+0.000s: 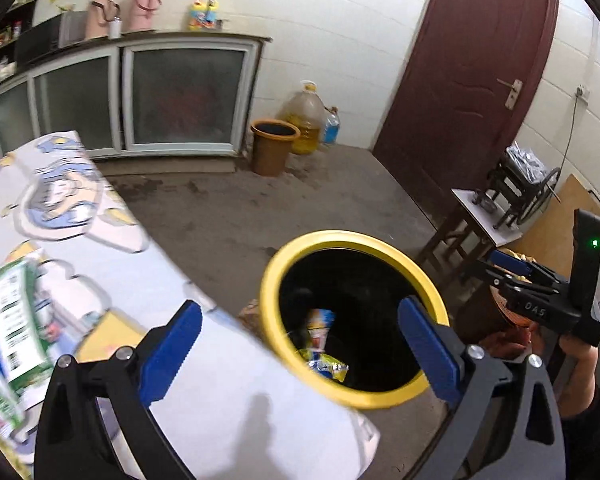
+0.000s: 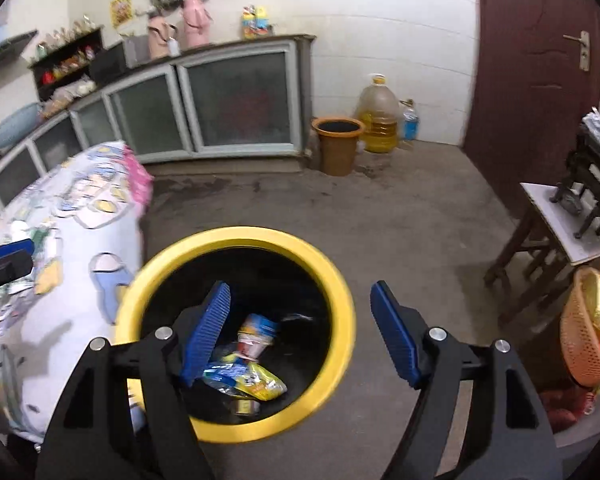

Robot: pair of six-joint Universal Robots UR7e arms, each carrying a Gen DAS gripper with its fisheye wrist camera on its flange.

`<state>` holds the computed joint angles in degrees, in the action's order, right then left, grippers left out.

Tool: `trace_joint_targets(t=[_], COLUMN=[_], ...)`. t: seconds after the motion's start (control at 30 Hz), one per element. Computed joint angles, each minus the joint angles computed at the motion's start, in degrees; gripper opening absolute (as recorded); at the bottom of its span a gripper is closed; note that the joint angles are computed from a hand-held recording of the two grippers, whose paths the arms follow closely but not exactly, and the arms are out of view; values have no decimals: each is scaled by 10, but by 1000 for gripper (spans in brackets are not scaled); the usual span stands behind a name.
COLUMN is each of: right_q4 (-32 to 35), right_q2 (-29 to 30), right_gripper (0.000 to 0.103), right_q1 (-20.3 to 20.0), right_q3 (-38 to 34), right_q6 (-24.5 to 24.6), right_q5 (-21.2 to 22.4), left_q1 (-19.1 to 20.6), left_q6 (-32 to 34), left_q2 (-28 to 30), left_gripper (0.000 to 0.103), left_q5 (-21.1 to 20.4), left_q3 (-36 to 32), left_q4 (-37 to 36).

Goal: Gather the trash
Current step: 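Grasp the white mesh net with the left tool while the right tool grasps the green milk carton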

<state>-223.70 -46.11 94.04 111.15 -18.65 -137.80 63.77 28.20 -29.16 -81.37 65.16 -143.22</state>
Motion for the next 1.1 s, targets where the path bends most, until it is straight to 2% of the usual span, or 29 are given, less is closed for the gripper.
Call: trace_joint_targets(t=[0.13, 0.23, 0.4, 0.5, 0.53, 0.63, 0.73, 0.83, 0.97, 1.03, 1.1], right_q4=[15, 35, 123, 196, 241, 352, 450, 532, 644, 692, 732], right_q2=[11, 30, 65, 90, 98, 124, 157, 197, 239, 261, 275], right_gripper=[70, 70, 70, 70, 70, 70, 70, 70, 70, 70, 71], right_q1=[21, 40, 65, 76, 78, 84, 90, 97, 96, 96, 92], right_q3=[-6, -37, -104, -154, -176, -242, -311, -392, -496, -547, -581], right_q6=[-4, -23, -41, -48, -42, -31, -16, 4, 54, 67, 91], right_q5=[43, 56, 114, 146, 166, 211, 241, 248, 256, 253, 270], left_q1=[20, 35, 67, 89, 96, 118, 127, 130, 131, 130, 128], left_q6=[3, 18, 44, 89, 101, 148, 221, 274, 309, 331, 339], left_q2=[-51, -93, -160, -188, -193, -209, -215, -208, -196, -181, -168], left_gripper=[95, 95, 95, 95, 95, 95, 95, 95, 95, 95, 95], left_q5=[14, 49, 105, 131, 135, 112, 114, 122, 111, 122, 128], left_q3=[28, 55, 91, 90, 87, 65, 60, 45, 13, -4, -23], left_q4=[-17, -51, -100, -101, -101, -46, -38, -29, 24, 26, 38])
